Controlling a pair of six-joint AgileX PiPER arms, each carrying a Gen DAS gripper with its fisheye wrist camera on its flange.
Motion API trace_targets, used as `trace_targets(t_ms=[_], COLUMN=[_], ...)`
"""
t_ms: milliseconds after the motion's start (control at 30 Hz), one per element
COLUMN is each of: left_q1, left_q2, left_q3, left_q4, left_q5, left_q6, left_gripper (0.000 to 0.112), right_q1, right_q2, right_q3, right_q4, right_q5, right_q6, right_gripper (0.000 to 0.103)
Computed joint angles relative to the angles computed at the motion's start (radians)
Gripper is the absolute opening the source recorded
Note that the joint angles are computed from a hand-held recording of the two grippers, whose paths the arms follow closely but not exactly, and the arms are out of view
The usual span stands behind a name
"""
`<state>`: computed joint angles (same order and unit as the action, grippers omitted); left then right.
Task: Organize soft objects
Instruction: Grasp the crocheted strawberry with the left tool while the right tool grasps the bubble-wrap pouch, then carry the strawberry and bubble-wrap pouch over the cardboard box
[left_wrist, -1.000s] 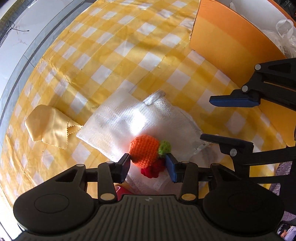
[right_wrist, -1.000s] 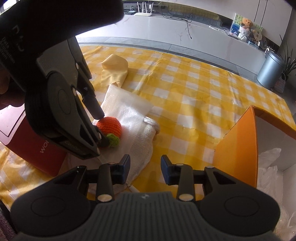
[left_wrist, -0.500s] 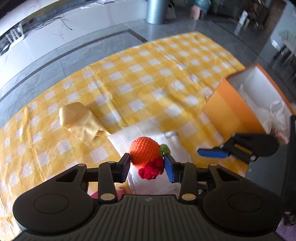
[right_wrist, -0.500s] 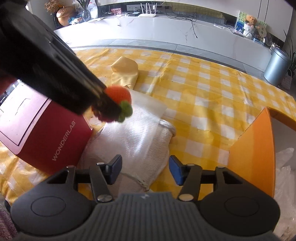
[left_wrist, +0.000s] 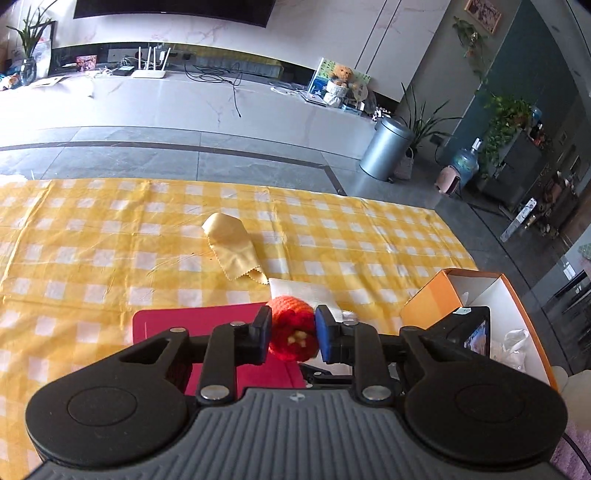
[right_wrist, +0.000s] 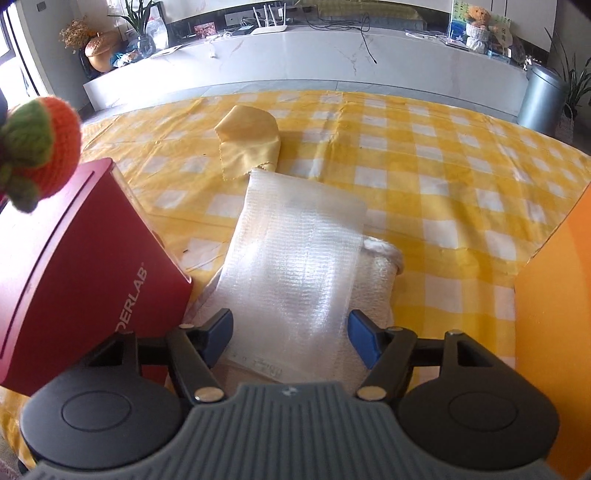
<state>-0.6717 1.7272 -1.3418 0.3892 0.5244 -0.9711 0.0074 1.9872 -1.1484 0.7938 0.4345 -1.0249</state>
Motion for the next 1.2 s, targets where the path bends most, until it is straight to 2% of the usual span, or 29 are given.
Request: trace_targets(t_ms=[67,133,200,233,300,367,400,467,533,600,667,767,900,967,1033,1200], left_q1=[-0.013,-0.027,-0.044,-0.052,-0.077,-0.102,-0.114,-0.13,-0.147,-0.165,-0.173,-0.178,-0.178,-0.178,-0.179,-0.206], left_q2=[-0.018,-0.033,-0.046,-0.05,-0.058,-0.053,-0.046,-0.036,-0.04,-0.035,-0.036,-0.031,0.009,0.025,0.029,0.012], left_q3=[0.045,0.076,0.097,0.107,0.126,0.126,0.122,0.123,0.146,0.15,0.16,0.168,0.142,0.131,0.133,0.148], left_q4=[0.066,0.131,0.192,0.213,0.255,0.282,0.299,0.324,0.403,0.46,0.503,0.558,0.607,0.601,0.603,0.637], left_q5=[-0.035,-0.046,-0.042,-0.044,-0.034,0.006,0.029,0.053,0.045,0.064,0.058,0.04,0.054,0.067,0.065,0.088], left_q6=[-0.075,-0.149,-0.207,-0.22,-0.245,-0.248,-0.255,-0.267,-0.34,-0.387,-0.424,-0.468,-0.472,-0.457,-0.462,-0.506], left_gripper=[0.028,0.027,0.027,0.027,0.028,0.029,0.03,0.03,0.032,0.043,0.064,0.072,0.072,0.068,0.057,0.052], right_q1=[0.015,0.037,0.052,0.052,0.06,0.063,0.066,0.07,0.059,0.051,0.046,0.032,0.01,0.001,-0.009,-0.037], right_q2=[-0.002,-0.011,-0.025,-0.031,-0.042,-0.045,-0.046,-0.05,-0.057,-0.075,-0.1,-0.131,-0.169,-0.189,-0.213,-0.268], right_q3=[0.018,0.047,0.08,0.088,0.103,0.109,0.114,0.119,0.121,0.133,0.149,0.166,0.191,0.201,0.214,0.245], right_q4=[0.003,-0.014,0.012,0.034,0.043,0.066,0.079,0.087,0.129,0.166,0.182,0.192,0.23,0.235,0.244,0.263], right_q5=[-0.039,-0.098,-0.148,-0.15,-0.165,-0.165,-0.172,-0.179,-0.159,-0.145,-0.131,-0.1,-0.068,-0.051,-0.036,-0.01], right_q6=[-0.014,-0.014,-0.06,-0.089,-0.115,-0.148,-0.166,-0.181,-0.22,-0.257,-0.278,-0.286,-0.32,-0.322,-0.335,-0.369], right_gripper=[0.068,0.062,0.045,0.042,0.022,0.01,0.001,0.0,0.0,0.0,0.0,0.0,0.0,0.0,0.0,0.0])
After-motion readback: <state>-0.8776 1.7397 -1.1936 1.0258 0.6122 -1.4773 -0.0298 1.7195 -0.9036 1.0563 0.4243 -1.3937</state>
